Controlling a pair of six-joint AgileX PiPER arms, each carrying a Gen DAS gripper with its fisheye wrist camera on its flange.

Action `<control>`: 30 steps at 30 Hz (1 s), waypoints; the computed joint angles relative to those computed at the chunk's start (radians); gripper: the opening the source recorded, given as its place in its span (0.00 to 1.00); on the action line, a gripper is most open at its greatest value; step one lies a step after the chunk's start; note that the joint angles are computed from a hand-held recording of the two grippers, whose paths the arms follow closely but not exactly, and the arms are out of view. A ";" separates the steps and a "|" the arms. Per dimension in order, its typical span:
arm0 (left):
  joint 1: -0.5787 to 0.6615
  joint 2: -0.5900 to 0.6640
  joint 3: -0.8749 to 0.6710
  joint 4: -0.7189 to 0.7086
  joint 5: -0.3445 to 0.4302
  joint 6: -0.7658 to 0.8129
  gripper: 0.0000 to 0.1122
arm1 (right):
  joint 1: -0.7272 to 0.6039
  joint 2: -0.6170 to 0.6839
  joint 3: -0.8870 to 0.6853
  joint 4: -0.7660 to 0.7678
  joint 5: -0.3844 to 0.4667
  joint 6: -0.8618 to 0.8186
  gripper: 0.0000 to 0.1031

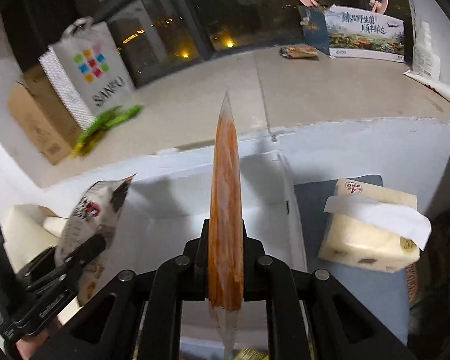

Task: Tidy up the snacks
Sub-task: 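Carry both snacks into the white box and open both tools, then grasp the yellow snack bag with the right tool while the left tool grasps the black bag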

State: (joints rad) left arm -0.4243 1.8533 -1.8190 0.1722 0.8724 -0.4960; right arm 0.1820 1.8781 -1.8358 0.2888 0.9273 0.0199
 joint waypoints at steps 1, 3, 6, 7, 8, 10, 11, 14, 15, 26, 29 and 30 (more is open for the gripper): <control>0.006 -0.016 0.033 0.006 -0.030 -0.011 0.79 | -0.004 0.019 -0.016 0.006 0.014 0.003 0.19; 0.001 -0.049 0.082 0.038 -0.061 -0.040 0.92 | -0.004 0.004 0.015 -0.001 -0.025 0.006 0.65; -0.011 -0.101 0.120 0.056 -0.064 -0.027 0.92 | -0.008 -0.052 0.087 0.020 -0.111 -0.034 1.00; -0.012 -0.124 0.139 0.051 -0.077 -0.017 0.92 | -0.012 -0.069 0.096 0.040 -0.111 -0.058 1.00; -0.010 -0.142 0.153 0.045 -0.085 -0.009 0.92 | -0.013 -0.079 0.098 0.055 -0.108 -0.073 1.00; -0.022 -0.205 0.202 0.036 -0.105 -0.007 0.92 | -0.016 -0.105 0.096 0.078 -0.093 -0.094 1.00; -0.035 -0.245 0.236 0.052 -0.123 -0.013 0.92 | -0.017 -0.122 0.106 0.092 -0.088 -0.109 1.00; -0.112 -0.384 0.363 0.205 -0.183 -0.111 0.92 | -0.031 -0.213 0.179 0.163 -0.099 -0.212 1.00; -0.153 -0.439 0.415 0.278 -0.195 -0.169 0.92 | -0.039 -0.252 0.215 0.189 -0.105 -0.247 1.00; -0.706 -0.736 0.606 0.644 0.180 -0.637 0.92 | -0.292 -0.844 0.742 0.516 -0.024 -0.627 1.00; -0.879 -0.763 0.652 0.736 0.296 -0.800 0.92 | -0.449 -0.970 0.828 0.572 0.103 -0.718 1.00; -0.922 -0.769 0.667 0.749 0.321 -0.840 0.92 | -0.524 -1.011 0.859 0.604 0.160 -0.759 1.00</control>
